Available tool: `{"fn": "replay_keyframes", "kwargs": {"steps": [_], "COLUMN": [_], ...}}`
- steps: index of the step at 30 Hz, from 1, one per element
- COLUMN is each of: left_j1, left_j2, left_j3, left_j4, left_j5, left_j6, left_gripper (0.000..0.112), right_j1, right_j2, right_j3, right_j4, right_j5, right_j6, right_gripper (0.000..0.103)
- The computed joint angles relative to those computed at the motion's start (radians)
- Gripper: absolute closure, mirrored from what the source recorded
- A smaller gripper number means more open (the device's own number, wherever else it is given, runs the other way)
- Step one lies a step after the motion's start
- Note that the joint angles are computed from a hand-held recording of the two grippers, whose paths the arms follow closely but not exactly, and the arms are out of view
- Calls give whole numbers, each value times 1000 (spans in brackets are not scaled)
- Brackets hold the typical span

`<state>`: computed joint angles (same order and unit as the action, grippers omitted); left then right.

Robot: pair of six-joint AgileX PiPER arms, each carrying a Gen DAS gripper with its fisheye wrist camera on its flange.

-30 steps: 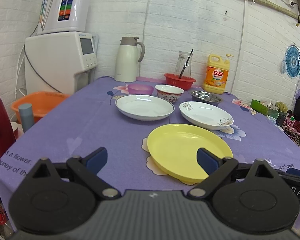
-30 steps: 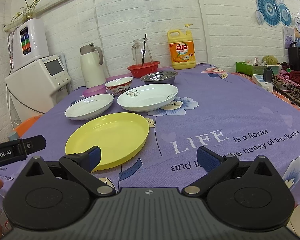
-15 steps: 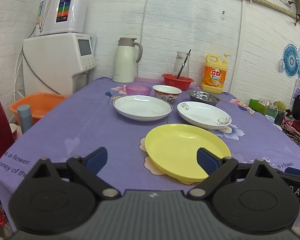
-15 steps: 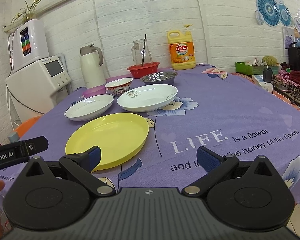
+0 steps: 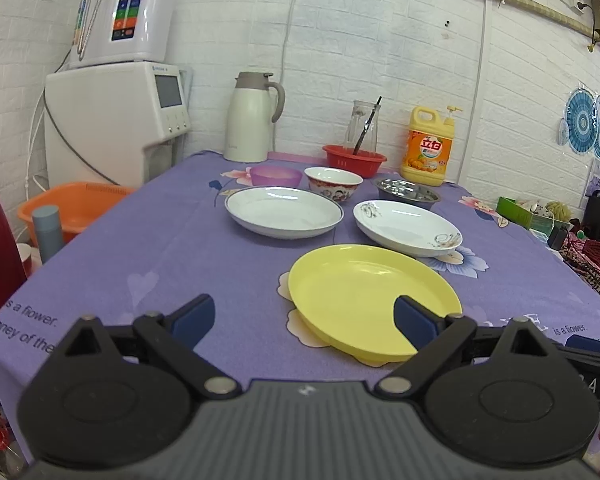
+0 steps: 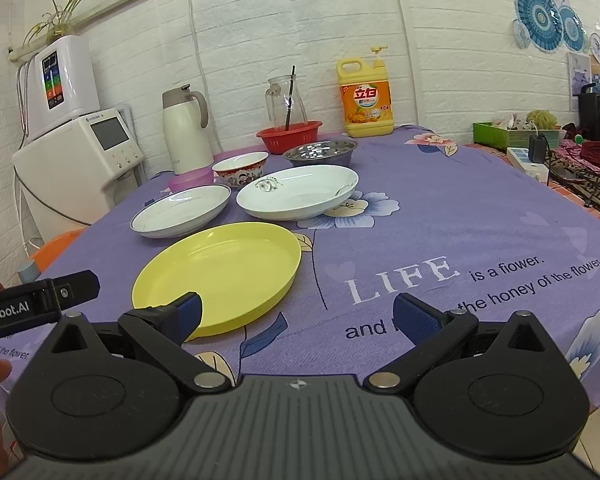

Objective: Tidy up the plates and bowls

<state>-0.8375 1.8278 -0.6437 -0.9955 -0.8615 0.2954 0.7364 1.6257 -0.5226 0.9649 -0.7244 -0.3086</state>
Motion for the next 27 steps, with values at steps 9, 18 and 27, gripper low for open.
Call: {"fn": "replay_keyframes", "kwargs": {"steps": [9,18,27], "left_j1": [6,62,166], "left_j2": [-2,19,17], "left_j3": [-6,-56,-216], "left_j4": [3,25,-67], "left_j5": [9,77,221], "left_j6": [3,43,243], "left_gripper": [17,17,17], "right_j1": [-1,-56,-140], "right_j2": [0,72,107], "right_j3": [-3,-70,-251], "right_j4": [-5,-14,85], "right_j5": [2,63,226], "right_j6": [3,-9,-236], "right_gripper": [0,0,0]}}
